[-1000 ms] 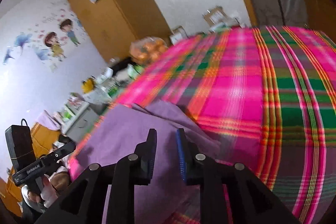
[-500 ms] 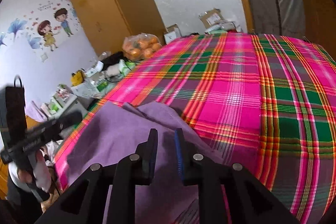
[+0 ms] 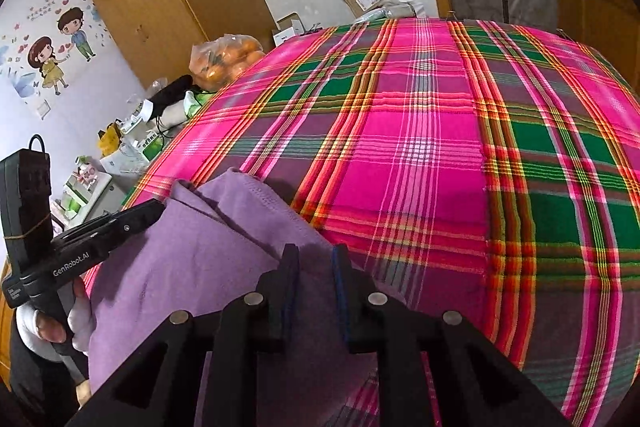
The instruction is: Fold clothes
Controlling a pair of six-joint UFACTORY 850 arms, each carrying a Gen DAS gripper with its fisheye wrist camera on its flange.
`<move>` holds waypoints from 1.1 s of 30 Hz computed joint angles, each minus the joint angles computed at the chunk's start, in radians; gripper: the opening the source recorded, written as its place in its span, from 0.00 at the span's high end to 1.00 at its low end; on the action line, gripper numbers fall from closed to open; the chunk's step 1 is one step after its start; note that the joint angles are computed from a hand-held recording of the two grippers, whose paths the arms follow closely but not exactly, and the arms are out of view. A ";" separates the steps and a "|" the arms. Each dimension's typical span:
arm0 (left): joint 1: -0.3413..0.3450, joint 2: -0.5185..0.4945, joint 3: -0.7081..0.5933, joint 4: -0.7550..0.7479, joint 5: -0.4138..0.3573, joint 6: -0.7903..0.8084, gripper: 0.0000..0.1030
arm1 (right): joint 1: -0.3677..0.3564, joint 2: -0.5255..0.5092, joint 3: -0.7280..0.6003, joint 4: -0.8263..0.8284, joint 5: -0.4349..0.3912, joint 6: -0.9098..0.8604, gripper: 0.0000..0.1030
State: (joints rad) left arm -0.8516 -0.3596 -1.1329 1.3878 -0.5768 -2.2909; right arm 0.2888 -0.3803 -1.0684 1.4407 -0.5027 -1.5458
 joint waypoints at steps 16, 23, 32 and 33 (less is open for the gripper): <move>-0.104 0.011 0.002 -0.084 -0.172 0.026 0.84 | -0.032 0.158 0.165 0.185 -0.100 -0.288 0.76; -0.169 -0.009 -0.004 -0.163 -0.262 0.055 0.84 | -0.008 0.234 0.273 0.186 -0.079 -0.441 0.74; -0.172 -0.031 -0.010 -0.143 -0.279 0.017 0.84 | 0.024 0.227 0.263 0.166 -0.025 -0.433 0.73; -0.171 -0.028 -0.007 -0.141 -0.277 0.012 0.84 | 0.024 0.224 0.260 0.163 -0.026 -0.430 0.73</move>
